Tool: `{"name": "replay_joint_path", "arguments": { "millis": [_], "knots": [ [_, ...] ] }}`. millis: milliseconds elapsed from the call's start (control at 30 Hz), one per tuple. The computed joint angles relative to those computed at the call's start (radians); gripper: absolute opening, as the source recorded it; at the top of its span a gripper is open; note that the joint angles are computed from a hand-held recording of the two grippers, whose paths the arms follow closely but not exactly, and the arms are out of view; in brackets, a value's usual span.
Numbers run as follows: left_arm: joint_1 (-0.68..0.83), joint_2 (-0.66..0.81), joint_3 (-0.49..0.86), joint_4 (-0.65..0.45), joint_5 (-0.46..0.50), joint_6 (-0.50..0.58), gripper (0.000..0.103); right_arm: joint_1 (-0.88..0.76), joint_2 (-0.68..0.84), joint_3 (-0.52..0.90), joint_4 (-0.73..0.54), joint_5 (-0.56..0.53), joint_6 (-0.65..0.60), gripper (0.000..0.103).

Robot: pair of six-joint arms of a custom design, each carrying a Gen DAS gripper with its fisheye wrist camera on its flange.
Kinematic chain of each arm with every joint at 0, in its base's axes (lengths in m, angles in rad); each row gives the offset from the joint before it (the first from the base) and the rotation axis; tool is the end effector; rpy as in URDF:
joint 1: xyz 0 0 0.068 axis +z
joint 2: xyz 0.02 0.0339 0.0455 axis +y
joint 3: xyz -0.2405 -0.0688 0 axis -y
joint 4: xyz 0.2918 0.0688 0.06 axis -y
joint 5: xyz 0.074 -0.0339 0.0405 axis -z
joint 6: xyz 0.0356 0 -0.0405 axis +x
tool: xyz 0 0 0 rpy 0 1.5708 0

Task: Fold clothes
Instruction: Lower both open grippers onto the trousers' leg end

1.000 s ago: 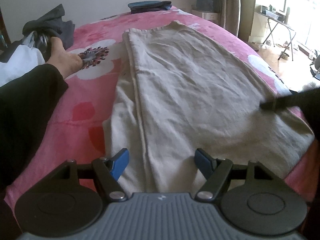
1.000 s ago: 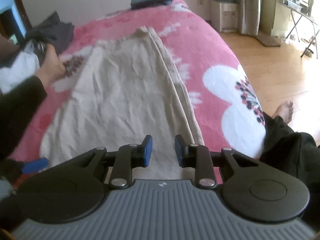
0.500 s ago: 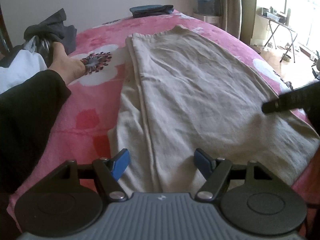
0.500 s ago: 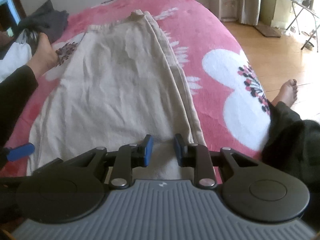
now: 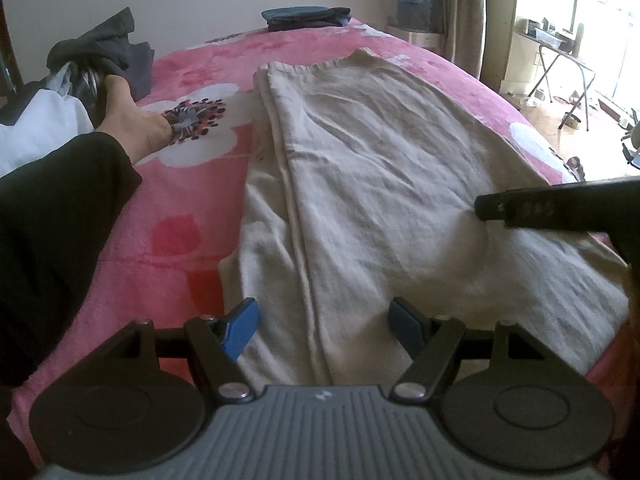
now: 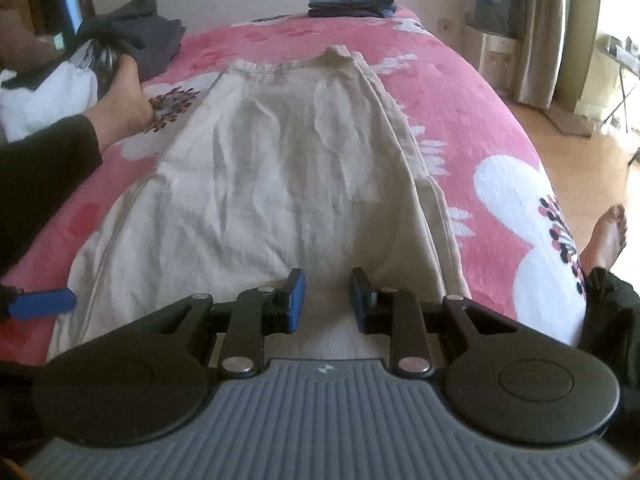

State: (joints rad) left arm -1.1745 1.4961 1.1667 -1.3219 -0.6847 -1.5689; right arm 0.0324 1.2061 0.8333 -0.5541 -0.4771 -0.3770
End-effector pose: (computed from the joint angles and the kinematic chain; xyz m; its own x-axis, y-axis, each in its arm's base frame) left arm 0.1325 -0.2583 0.2145 -0.7349 -0.2503 -0.6302 -0.3834 0.9200 0.0816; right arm 0.2906 0.0258 0.2033 -0.6312 -0.3477 -0.6934 -0.5772 0.8077 0.1205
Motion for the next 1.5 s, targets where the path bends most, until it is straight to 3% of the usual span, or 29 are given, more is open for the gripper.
{"name": "replay_joint_path", "arguments": {
  "millis": [167, 433, 567, 700, 767, 1200, 1500],
  "knots": [
    [-0.028, 0.057, 0.061, -0.099, -0.017, -0.04, 0.074, -0.063, -0.082, 0.002, -0.065, -0.067, 0.06, 0.024],
    [-0.062, 0.105, 0.182, -0.199, -0.01, -0.046, 0.073, -0.125, -0.078, 0.04, -0.303, -0.019, -0.047, 0.031],
    [-0.096, 0.144, 0.239, -0.191, 0.031, -0.007, 0.075, -0.169, -0.14, 0.054, -0.416, -0.029, -0.108, 0.031],
    [-0.081, 0.116, 0.167, -0.048, 0.169, 0.024, 0.077, -0.195, -0.155, 0.042, -0.516, 0.056, -0.243, 0.045],
    [-0.085, 0.132, 0.172, -0.057, 0.162, 0.013, 0.081, -0.202, -0.151, 0.032, -0.513, 0.052, -0.26, 0.046],
    [-0.078, 0.108, 0.153, -0.042, 0.193, -0.026, 0.082, -0.203, -0.158, 0.03, -0.535, 0.024, -0.296, 0.064],
    [-0.078, 0.109, 0.152, -0.043, 0.193, -0.032, 0.083, -0.209, -0.158, 0.029, -0.538, 0.015, -0.303, 0.066]
  ]
}}
